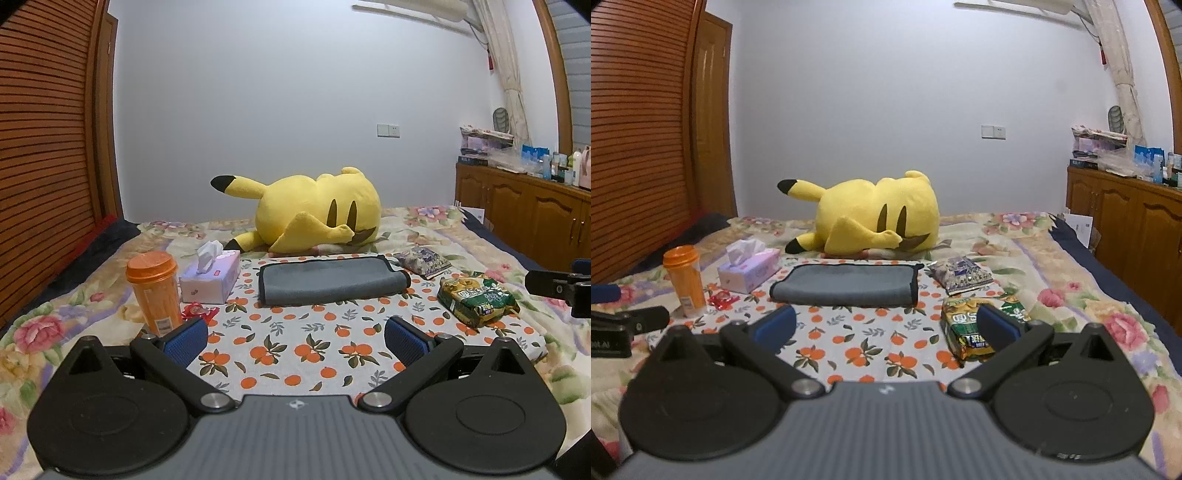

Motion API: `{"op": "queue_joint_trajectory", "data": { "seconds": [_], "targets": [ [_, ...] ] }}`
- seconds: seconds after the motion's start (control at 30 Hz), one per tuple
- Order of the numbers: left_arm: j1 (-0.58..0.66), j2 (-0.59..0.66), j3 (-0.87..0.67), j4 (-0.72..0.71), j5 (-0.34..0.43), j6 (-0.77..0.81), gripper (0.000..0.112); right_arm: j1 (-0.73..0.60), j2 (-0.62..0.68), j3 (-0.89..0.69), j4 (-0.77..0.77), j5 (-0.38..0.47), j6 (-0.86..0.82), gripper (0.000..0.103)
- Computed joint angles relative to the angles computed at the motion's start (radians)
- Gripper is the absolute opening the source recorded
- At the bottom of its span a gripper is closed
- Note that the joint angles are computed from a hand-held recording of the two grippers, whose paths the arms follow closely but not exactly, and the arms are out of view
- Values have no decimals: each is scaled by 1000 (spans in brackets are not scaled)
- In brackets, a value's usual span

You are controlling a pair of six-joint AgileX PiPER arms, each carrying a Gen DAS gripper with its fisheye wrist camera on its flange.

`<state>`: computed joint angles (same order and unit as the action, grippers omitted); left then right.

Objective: Fold towel

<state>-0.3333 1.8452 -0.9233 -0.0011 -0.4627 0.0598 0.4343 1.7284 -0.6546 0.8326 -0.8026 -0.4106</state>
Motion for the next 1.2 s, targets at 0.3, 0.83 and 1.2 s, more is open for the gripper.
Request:
{"op": "queue_joint_trajectory", "data": {
  "seconds": [0.3,0.83,1.2],
  "targets": [
    [-2,0,2,-7,1,5,103,-3,4,-2,-4,1,7,103],
    [0,1,1,-5,1,6,103,-6,3,-1,-6,2,11,103],
    [-1,1,2,-8,0,9,103,-5,3,-1,-6,1,10,103]
  ]
}}
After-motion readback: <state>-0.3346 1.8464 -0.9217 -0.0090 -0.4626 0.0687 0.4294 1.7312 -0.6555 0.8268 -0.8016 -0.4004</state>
